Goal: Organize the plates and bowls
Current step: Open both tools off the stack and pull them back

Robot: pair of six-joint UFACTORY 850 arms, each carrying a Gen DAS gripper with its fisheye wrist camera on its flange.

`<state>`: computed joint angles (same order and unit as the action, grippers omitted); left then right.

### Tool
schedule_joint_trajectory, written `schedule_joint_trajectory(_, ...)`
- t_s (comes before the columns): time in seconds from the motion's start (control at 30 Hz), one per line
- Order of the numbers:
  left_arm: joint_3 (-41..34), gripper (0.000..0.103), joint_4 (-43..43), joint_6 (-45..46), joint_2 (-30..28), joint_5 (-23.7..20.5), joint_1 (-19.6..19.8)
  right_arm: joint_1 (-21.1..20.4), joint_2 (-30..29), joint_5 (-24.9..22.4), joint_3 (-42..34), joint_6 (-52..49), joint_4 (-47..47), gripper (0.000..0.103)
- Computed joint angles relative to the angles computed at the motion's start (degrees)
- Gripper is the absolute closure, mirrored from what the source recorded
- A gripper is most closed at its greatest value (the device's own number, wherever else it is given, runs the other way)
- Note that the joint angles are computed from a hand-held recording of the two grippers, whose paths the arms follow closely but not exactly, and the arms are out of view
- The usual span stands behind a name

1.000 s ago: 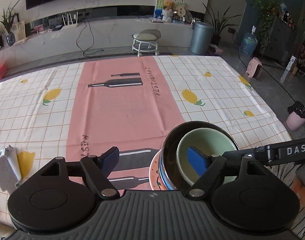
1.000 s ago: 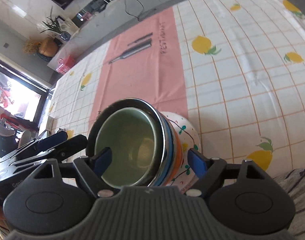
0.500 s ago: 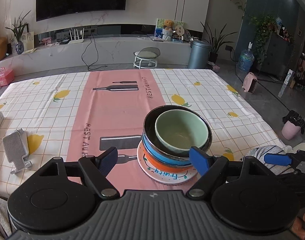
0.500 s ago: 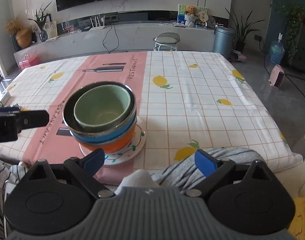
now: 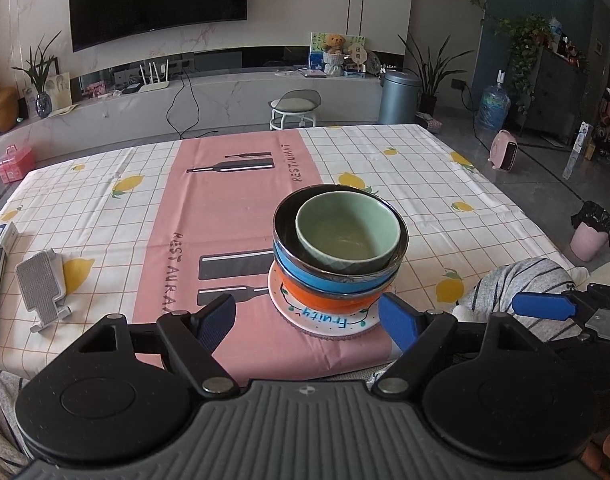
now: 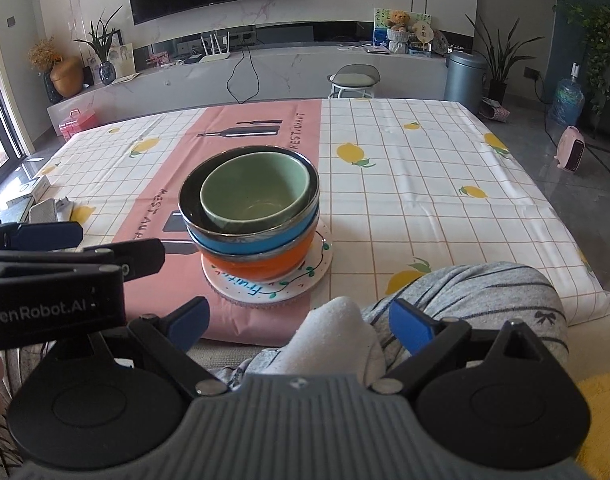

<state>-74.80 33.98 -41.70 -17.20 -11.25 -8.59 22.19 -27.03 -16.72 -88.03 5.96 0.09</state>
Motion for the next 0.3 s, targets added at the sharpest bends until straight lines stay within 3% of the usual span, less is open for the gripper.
schedule_joint_trajectory(0.3, 0.81, 0.008, 5.56, -6.05, 0.44, 0.13, -0.34, 0.16, 0.49, 0.83, 0.85, -0.27, 0.51, 0.009)
